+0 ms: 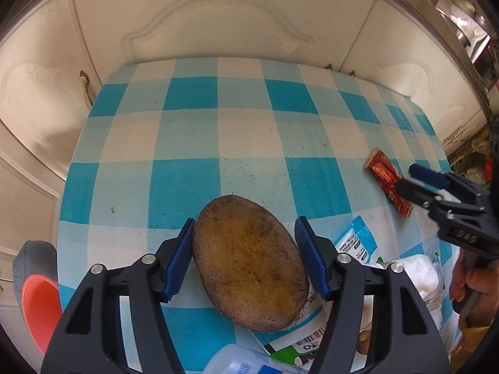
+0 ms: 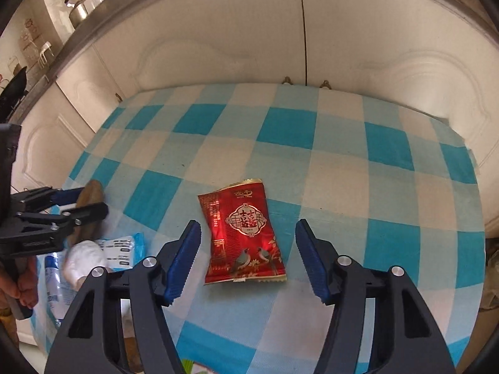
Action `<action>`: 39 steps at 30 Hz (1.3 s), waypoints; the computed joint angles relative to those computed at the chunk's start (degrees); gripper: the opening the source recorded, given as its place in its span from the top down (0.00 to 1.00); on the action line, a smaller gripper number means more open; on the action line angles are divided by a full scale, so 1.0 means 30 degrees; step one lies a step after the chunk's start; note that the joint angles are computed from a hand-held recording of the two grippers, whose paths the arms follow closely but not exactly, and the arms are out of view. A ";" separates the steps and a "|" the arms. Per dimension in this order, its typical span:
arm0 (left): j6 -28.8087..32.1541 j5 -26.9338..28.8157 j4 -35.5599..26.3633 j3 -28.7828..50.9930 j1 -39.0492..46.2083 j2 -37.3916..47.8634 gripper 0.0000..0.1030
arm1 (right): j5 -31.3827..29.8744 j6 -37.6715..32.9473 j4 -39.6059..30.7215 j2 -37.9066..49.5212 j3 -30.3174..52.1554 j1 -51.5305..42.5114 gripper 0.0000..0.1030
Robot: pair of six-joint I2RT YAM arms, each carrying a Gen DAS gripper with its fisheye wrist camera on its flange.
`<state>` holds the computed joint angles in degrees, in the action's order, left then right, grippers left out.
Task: Collect trash
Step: 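Grasp the brown round lid with the left gripper while the right gripper grasps the red snack wrapper, then carry the brown lid and red wrapper over to the red bucket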
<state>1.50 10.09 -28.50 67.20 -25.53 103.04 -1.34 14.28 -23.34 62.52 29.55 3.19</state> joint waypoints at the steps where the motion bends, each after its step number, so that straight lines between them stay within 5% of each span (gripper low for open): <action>1: -0.0007 0.0124 0.0070 -0.0017 0.0096 -0.0007 0.37 | -0.0106 -0.0115 0.0199 0.0148 -0.0049 0.0018 0.39; 7: -0.0026 0.1033 0.0326 -0.0257 0.0719 -0.0367 0.37 | 0.0603 -0.0204 0.0659 0.1224 0.0187 0.0651 0.39; 12: -0.0055 0.1443 0.0423 -0.0694 0.1178 -0.1071 0.38 | 0.1410 -0.0210 0.0690 0.1151 0.0076 0.1095 0.55; 19: -0.0216 0.2420 0.0402 -0.1375 0.1987 -0.2324 0.40 | 0.1523 0.0122 0.0772 0.0617 -0.0307 0.1038 0.55; 28: -0.0715 0.3569 0.0722 -0.2176 0.2426 -0.3265 0.44 | 0.1216 0.1272 -0.1191 -0.3871 -0.1291 0.0240 0.56; 39: -0.1345 0.4927 0.1252 -0.3401 0.3347 -0.4568 0.44 | 0.2824 0.3822 -0.6478 -1.0962 -0.1420 0.1975 0.56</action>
